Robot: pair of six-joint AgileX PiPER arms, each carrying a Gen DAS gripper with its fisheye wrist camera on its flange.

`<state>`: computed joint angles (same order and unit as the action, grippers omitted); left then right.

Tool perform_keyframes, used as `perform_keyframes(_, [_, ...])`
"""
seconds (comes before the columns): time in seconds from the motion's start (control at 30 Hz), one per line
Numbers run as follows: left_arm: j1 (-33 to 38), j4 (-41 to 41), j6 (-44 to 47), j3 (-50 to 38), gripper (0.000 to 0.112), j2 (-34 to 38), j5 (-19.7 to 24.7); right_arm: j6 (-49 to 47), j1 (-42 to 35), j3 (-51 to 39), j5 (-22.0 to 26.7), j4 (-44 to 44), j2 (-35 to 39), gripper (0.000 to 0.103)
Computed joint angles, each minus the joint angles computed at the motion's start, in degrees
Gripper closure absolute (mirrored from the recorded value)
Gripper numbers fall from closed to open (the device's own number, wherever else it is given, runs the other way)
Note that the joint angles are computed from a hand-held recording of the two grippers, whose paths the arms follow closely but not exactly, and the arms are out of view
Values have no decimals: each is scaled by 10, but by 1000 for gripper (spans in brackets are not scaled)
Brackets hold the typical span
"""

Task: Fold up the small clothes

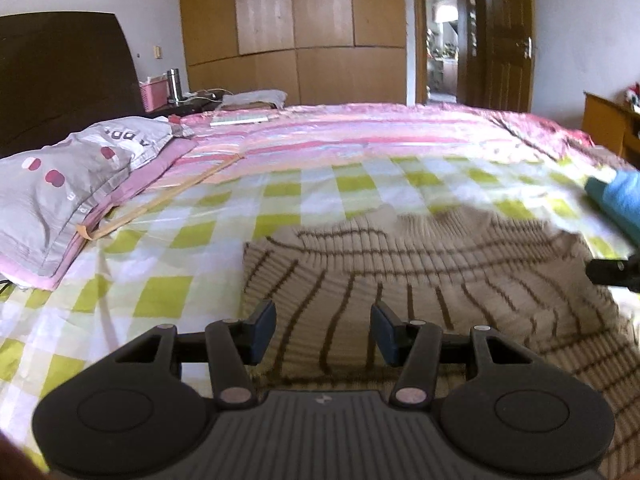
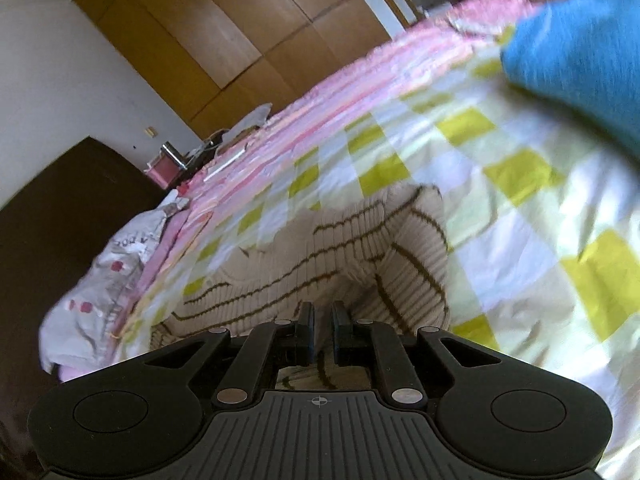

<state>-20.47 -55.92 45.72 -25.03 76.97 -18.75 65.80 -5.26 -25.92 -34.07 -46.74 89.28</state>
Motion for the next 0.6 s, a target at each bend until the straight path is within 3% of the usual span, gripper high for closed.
perform_keyframes(0.17, [21,11,-16,-34,55,59,1,-57,45,-19,33,39,3,91])
perform_keyframes(0.3, [40,-26,28,-47,55,100,6,-103,70,-49,96,95,37,91])
perform_keyframes(0.4, [60,66,-48,-29,52,103,10,-128,64,-53,107,110,56,96])
perform_keyframes(0.47, [63,84,-55,-23,50,104,7,-155,65,-57,112,128,63,99])
perform_keyframes(0.6, [58,15,21,-23,50,85,16,-123,64,-67,135,105,54,99])
